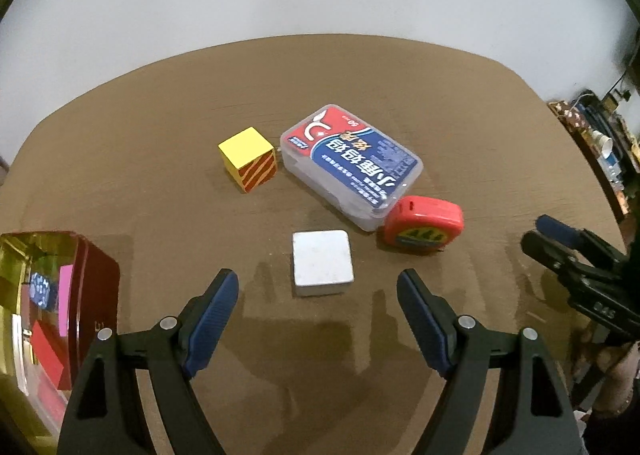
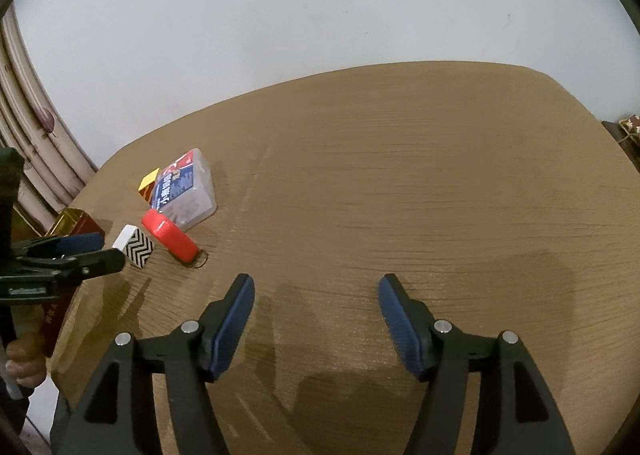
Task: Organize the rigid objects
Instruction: 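Reach the left gripper to the white cube and grasp it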
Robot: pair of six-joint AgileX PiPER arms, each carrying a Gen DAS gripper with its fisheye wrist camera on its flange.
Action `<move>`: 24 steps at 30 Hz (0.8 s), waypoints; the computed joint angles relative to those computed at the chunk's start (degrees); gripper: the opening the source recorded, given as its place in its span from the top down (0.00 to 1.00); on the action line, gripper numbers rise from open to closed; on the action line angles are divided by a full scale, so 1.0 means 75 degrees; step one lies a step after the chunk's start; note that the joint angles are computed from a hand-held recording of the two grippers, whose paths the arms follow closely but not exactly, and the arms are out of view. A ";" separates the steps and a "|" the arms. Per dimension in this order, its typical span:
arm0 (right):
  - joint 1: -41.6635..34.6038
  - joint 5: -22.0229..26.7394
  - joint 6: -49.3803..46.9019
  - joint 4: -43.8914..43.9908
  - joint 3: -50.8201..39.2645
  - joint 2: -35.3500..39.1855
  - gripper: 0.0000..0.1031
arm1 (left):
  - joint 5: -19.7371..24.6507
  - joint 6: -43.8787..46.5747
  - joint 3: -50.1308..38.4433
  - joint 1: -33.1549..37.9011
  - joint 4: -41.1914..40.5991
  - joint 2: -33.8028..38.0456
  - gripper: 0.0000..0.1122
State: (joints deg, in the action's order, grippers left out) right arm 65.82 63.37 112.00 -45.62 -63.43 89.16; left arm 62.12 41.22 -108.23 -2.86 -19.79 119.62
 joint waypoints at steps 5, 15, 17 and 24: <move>0.0040 -0.0040 0.0065 -0.0040 0.0039 -0.0033 0.32 | 0.0308 -0.0403 -0.0520 -0.0176 0.0403 0.0447 0.58; 0.0131 -0.0080 0.0234 -0.0109 0.0158 -0.0156 0.32 | 0.0117 -0.0560 -0.0562 -0.0190 0.0462 0.0583 0.75; 0.0147 -0.0067 0.0249 -0.0109 0.0165 -0.0166 0.32 | 0.0139 -0.0707 -0.0721 -0.0210 0.0405 0.0730 0.76; 0.0127 -0.0074 0.0223 -0.0097 0.0162 -0.0162 0.32 | 0.0556 -0.0702 -0.0620 0.0176 0.0067 0.0492 0.77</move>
State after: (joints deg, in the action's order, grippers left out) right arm 66.77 62.82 113.68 -46.35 -62.22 87.94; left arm 66.29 35.95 -112.87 -1.54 -19.29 123.31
